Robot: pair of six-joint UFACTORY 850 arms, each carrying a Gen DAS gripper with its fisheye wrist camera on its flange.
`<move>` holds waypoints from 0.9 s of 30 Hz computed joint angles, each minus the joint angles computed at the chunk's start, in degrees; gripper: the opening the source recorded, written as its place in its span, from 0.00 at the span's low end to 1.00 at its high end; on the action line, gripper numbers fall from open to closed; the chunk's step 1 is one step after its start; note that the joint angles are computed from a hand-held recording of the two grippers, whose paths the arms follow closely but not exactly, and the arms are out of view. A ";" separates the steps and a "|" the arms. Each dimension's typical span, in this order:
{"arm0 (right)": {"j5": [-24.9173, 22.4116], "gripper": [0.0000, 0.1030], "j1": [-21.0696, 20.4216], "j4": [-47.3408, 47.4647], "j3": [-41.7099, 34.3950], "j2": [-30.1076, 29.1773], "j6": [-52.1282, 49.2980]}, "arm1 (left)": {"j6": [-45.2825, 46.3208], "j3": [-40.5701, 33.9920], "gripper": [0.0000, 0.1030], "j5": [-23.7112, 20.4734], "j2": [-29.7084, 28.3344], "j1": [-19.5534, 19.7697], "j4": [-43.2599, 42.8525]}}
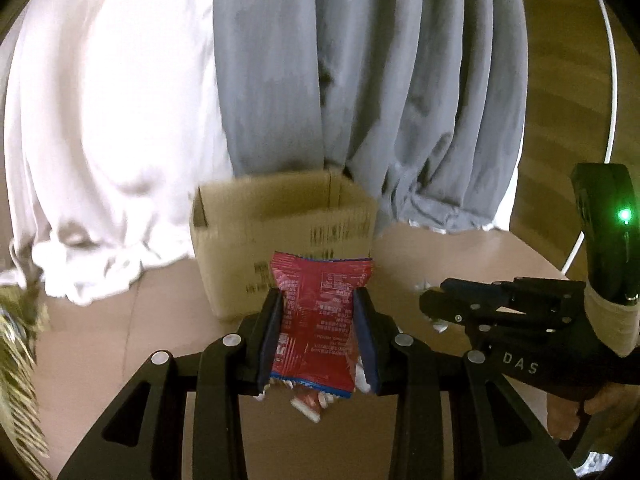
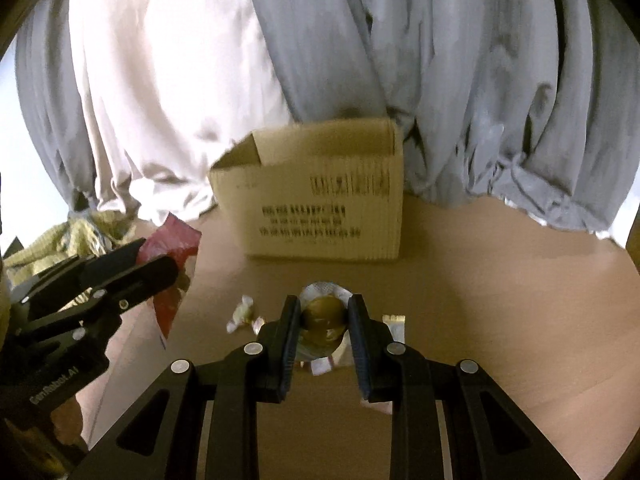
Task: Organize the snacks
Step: 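Carry both held snacks into the cardboard box and open both tools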
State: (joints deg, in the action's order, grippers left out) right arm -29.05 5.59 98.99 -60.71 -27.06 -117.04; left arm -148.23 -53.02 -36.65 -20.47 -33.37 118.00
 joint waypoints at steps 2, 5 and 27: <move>-0.87 0.25 -0.29 1.59 -0.07 0.50 -1.41 | 1.03 -0.28 0.34 -1.79 0.58 0.07 0.25; -2.00 0.25 -0.26 4.58 -0.80 0.96 -3.76 | 3.24 -1.20 0.34 -3.25 1.05 0.46 -0.01; -4.89 0.25 2.97 8.65 -17.41 -5.18 -3.27 | 6.50 -10.97 0.34 1.35 -0.78 9.03 4.58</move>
State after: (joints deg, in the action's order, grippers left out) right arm -33.94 8.56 107.64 -78.12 -32.24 -120.31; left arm -141.74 -63.99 -35.30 -21.25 -24.33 122.58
